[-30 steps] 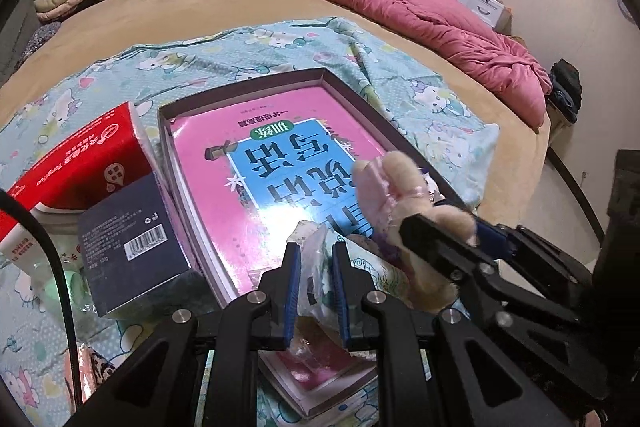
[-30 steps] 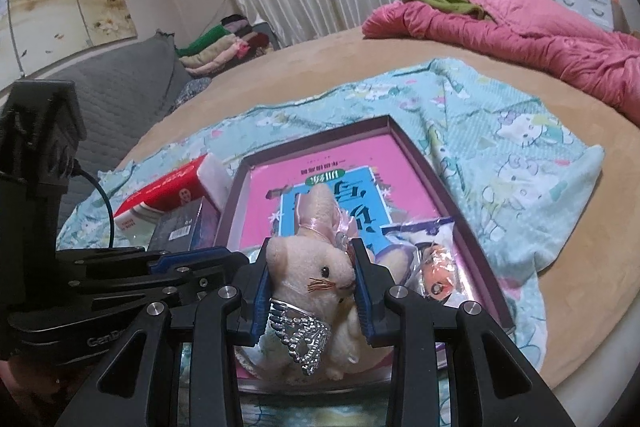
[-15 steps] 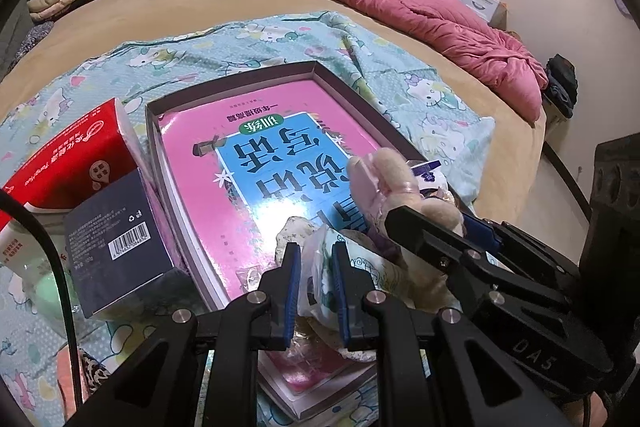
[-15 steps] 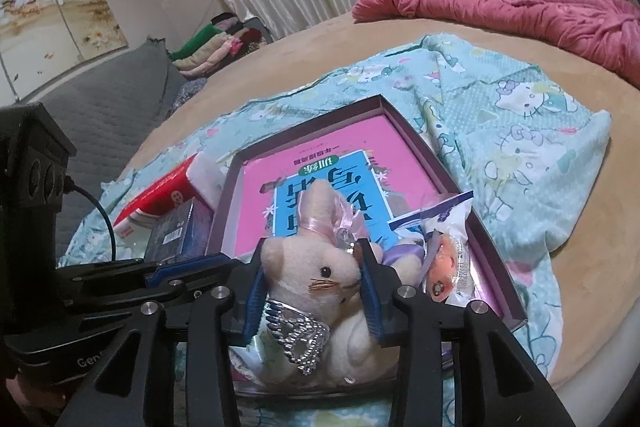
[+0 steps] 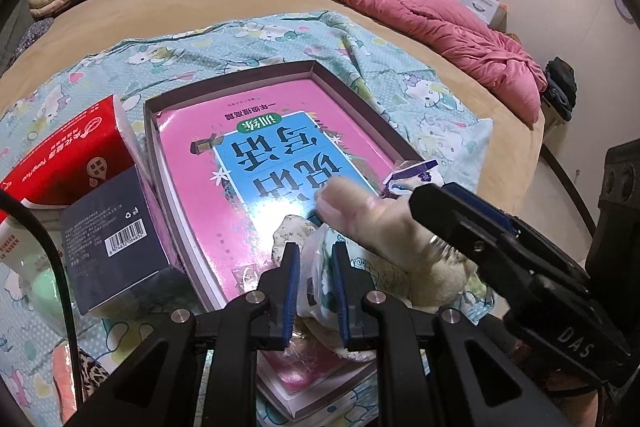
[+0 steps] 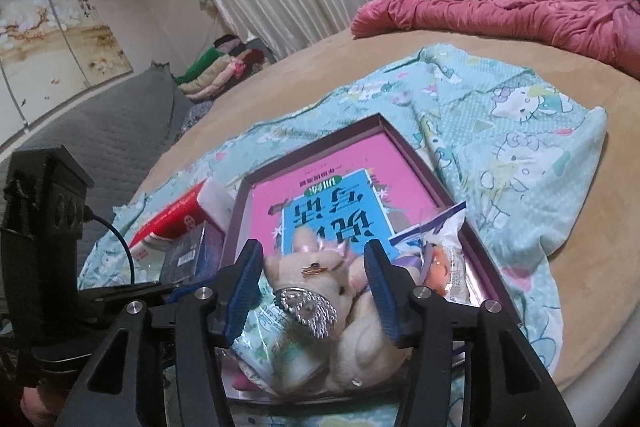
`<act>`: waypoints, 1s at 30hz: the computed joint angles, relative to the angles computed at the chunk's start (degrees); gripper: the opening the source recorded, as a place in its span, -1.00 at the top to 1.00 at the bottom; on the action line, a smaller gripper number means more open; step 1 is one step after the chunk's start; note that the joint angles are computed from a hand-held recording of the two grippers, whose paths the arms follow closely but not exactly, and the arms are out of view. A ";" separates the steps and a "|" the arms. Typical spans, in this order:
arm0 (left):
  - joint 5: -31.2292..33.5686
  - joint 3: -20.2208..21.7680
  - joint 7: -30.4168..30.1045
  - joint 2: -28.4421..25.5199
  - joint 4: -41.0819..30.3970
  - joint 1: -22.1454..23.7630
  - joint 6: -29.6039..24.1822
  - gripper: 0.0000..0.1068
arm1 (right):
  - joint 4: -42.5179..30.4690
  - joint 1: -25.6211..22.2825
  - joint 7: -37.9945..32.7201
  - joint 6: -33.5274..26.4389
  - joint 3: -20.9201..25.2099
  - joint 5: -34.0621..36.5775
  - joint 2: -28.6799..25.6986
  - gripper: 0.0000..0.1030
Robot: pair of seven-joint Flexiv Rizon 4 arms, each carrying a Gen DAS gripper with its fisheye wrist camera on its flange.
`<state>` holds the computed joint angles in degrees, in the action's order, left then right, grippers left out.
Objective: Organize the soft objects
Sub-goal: 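Lower the packet into the pink tray with the left tool while the right tool lowers the bunny, then open the left tool to release the packet while the right tool releases the bunny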
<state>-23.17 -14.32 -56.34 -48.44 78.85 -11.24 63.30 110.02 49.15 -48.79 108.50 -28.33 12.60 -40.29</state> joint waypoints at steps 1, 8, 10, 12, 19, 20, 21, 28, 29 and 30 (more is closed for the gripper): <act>-0.01 0.00 -0.04 0.00 -0.03 0.03 -0.13 0.69 | 0.14 0.69 0.13 0.15 -0.79 0.50 -0.12 -0.12; 0.17 0.28 -0.59 0.19 0.00 -0.03 -0.35 0.57 | 1.27 5.08 1.27 0.24 -5.97 3.58 -0.80 -0.34; 0.18 0.29 -0.64 0.32 0.07 0.03 -0.46 0.51 | 1.60 6.09 1.72 -0.27 -7.17 3.84 -0.91 -0.39; 0.10 0.13 -0.46 0.43 0.25 0.16 -0.40 0.44 | 1.99 6.91 2.13 -0.28 -8.20 3.86 -1.06 -0.41; -0.90 -0.83 0.54 1.46 1.69 1.06 0.47 0.28 | 3.01 10.00 3.83 -1.22 -12.12 3.43 -1.86 -0.45; -1.18 -1.09 0.81 1.72 2.10 1.29 0.84 0.26 | 3.21 10.57 4.06 -1.34 -12.78 3.44 -1.98 -0.46; -1.48 -1.43 1.21 2.05 2.71 1.57 1.27 0.24 | 3.40 11.17 4.29 -1.42 -13.52 3.46 -2.15 -0.47; -2.31 -1.46 1.72 4.20 5.52 2.15 4.05 -0.01 | 4.27 14.49 5.61 -2.30 -17.39 2.90 -2.74 -0.52; -2.27 -1.39 1.69 4.45 5.83 2.16 4.47 -0.04 | 4.37 14.75 5.75 -2.30 -17.65 2.70 -2.73 -0.52; -2.28 -1.38 1.67 4.80 6.24 2.21 5.07 -0.04 | 4.53 15.31 5.93 -2.41 -18.24 2.65 -2.78 -0.52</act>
<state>-25.45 -15.70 -54.67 -43.64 85.10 -9.03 68.37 114.56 64.46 -42.86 106.09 -46.57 15.25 -43.07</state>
